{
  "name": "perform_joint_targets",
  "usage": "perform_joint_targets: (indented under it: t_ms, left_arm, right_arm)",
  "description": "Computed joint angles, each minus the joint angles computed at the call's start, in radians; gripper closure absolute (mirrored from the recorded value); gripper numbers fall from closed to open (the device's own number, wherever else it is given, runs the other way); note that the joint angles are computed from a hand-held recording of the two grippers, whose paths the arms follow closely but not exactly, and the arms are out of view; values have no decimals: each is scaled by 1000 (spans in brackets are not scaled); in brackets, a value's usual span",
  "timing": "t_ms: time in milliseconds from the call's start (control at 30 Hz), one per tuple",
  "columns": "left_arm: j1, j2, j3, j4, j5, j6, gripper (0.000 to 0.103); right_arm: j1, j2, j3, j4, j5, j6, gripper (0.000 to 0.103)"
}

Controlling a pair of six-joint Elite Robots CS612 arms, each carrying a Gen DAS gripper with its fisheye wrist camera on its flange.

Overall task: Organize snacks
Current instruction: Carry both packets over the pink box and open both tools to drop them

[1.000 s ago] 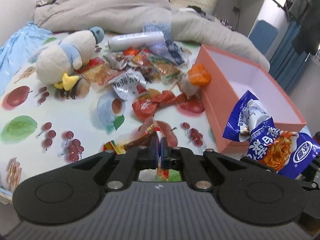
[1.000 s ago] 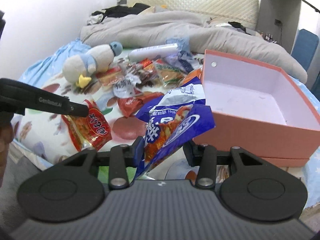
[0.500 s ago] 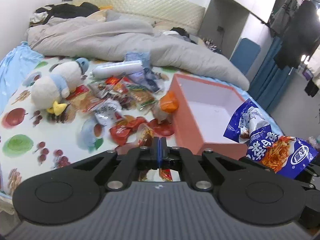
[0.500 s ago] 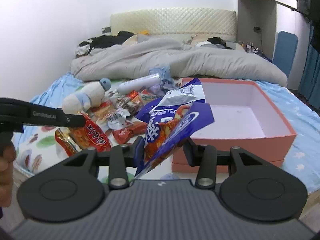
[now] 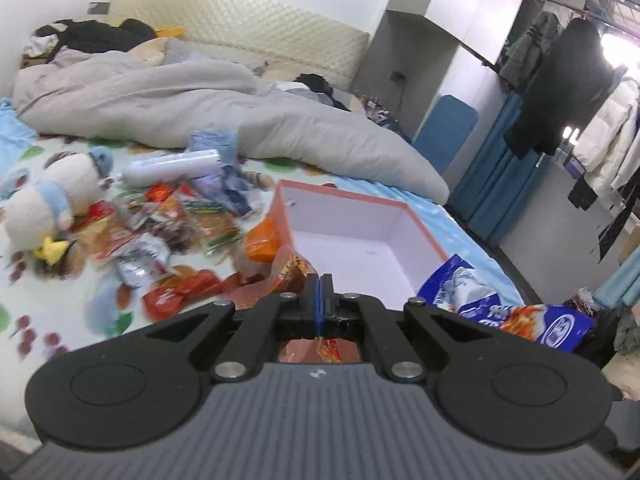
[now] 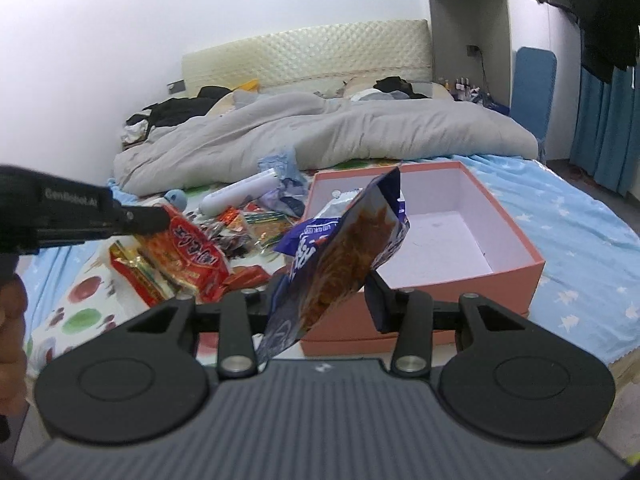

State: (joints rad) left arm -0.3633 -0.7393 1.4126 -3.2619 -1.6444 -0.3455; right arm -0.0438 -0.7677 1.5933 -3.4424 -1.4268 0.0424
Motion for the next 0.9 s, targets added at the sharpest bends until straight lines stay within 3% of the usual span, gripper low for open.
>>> perform_joint_targets:
  t_ms: [300, 733, 900]
  left_arm:
    - [-10, 117, -241, 145, -65, 53, 103]
    - [-16, 372, -693, 500, -121, 79, 103]
    - [-13, 448, -824, 615, -124, 87, 103]
  right_arm:
    - [-32, 57, -120, 71, 6, 29, 62]
    - [-70, 161, -325, 327, 49, 4, 62]
    - [-74, 195, -387, 427, 56, -6, 62]
